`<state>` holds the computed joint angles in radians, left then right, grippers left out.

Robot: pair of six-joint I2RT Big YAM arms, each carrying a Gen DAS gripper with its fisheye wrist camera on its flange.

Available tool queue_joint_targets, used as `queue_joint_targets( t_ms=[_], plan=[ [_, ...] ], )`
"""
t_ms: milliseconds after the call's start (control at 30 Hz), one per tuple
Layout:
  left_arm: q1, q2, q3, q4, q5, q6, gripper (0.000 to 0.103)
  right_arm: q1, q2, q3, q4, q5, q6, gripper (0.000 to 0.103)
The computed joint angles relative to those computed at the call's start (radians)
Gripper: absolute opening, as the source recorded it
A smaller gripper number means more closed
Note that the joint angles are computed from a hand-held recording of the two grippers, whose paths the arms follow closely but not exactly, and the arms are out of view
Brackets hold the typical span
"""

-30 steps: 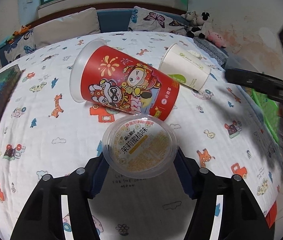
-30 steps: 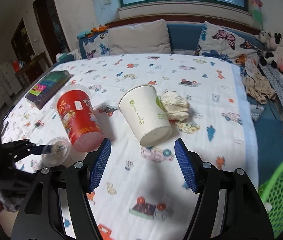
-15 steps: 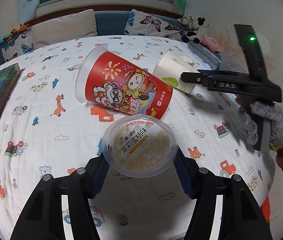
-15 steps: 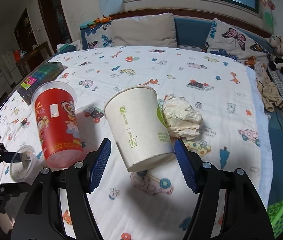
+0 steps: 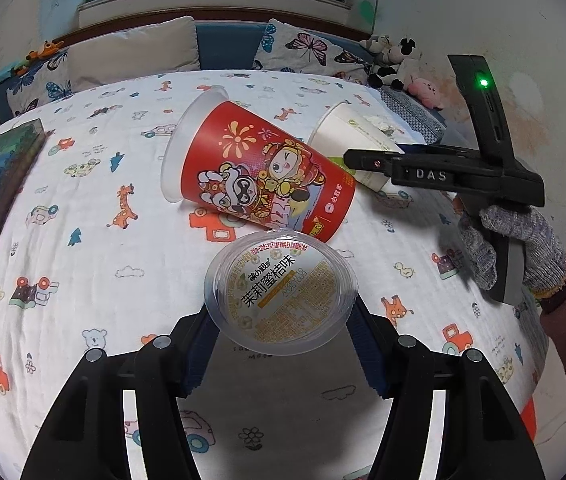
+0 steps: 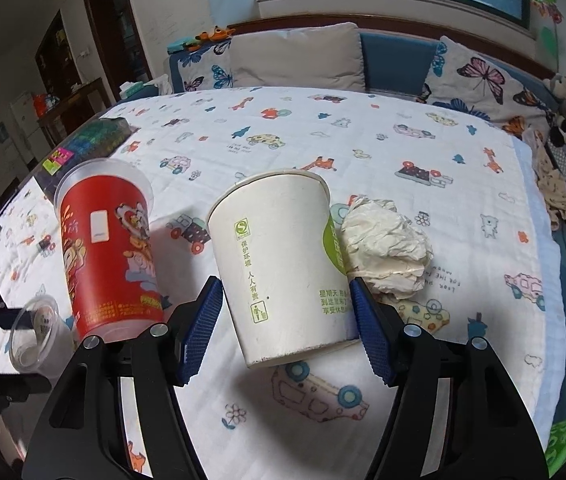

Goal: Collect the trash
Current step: 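Drop the paper cup into the basket with the right tool while the left tool carries the snack cup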

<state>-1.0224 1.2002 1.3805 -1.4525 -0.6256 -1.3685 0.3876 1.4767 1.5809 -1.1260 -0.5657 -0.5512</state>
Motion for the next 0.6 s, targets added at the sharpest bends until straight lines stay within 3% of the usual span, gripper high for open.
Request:
queue_joint_targets(
  t_ms=[367, 600],
  plan=[
    [-0.041, 0.034, 0.063, -0.033, -0.038, -0.02, 0.06, -0.087, -0.117, -0.07, -0.06, -0.061, -0.002, 0.064],
    [-0.055, 0.087, 0.131, -0.018, -0.051, 0.028, 0.06, -0.205, -0.19, -0.109, -0.12, -0.115, -0.033, 0.064]
  ],
)
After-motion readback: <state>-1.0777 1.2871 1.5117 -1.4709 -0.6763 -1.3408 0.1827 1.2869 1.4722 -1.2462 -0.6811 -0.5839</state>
